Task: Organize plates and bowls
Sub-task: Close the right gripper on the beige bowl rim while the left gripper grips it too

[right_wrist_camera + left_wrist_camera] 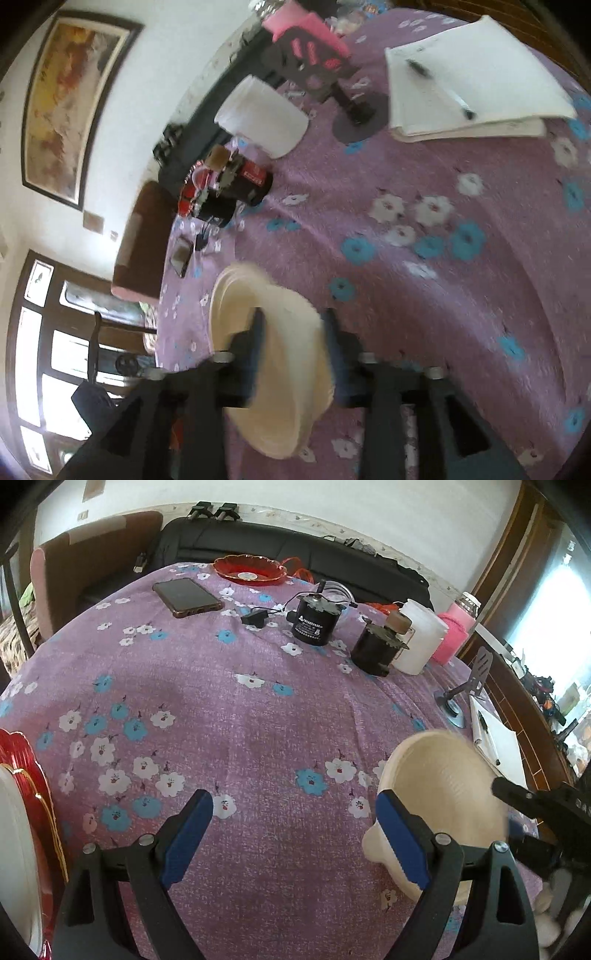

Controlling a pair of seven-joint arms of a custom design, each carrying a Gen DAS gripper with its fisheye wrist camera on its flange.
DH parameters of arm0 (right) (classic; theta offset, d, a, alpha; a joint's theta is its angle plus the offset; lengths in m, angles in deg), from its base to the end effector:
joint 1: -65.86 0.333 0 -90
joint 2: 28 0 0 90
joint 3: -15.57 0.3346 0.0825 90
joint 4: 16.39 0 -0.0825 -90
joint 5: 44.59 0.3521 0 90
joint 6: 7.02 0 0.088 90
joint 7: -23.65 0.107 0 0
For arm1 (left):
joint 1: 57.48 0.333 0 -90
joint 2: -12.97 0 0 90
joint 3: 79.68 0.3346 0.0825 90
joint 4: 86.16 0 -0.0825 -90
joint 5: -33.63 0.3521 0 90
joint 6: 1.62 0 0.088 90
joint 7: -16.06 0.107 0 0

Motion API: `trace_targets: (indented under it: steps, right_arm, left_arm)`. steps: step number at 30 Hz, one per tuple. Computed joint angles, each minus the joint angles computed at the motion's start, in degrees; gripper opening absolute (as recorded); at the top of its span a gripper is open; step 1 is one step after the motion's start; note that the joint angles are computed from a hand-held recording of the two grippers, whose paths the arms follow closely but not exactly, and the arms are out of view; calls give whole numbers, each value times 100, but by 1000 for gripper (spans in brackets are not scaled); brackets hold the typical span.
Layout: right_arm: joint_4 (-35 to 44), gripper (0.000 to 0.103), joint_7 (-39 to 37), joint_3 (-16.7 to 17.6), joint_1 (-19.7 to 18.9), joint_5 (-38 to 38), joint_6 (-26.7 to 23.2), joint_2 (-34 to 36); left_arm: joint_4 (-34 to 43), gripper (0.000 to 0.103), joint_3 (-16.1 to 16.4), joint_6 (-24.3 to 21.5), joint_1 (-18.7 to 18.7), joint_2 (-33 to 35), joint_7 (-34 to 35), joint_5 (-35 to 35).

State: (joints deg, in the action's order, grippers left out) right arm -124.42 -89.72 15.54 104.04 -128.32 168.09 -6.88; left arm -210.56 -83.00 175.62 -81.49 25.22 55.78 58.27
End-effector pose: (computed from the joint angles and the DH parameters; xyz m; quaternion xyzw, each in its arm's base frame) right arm 0.4366 0.4423 0.3917 -0.4032 0.8096 0.0399 0.4246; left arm 0.5040 -0.2973 0.4145 -0.6574 0.6678 -0.3298 0.1144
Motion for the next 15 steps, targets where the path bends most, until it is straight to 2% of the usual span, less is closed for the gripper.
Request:
trace_targets:
  steps: [2, 3, 5, 10, 11, 13, 15]
  right_arm:
    - [-107, 61, 258, -7, 197, -324, -583, -110]
    - [-170, 61, -118, 109, 175, -51, -862, -127]
    - [-226, 61, -881, 256, 56, 492, -937, -151]
    - [-227, 61, -1526, 287, 185, 818, -1396, -251]
    - [-210, 61, -1733, 319, 192, 991, -1486, -238]
    - [-159, 58, -2261, 377, 238, 1414, -1761, -214]
    - [-110, 55, -2615, 387, 304, 1707, -1965, -181]
  left_arm:
    - [14, 89, 129, 14, -134, 5, -106, 172]
    - [28, 89, 196, 27, -200, 16, -174, 274]
    - [62, 89, 221, 26, -247, 37, -214, 400]
    - [89, 89, 67, 58, -183, 83, -15, 380]
    - [70, 89, -130, 85, -24, 91, 183, 197]
    - [7, 88, -810, 172, 544, 127, 863, -498]
    - [-29, 81, -1188, 182, 851, 146, 1273, -954]
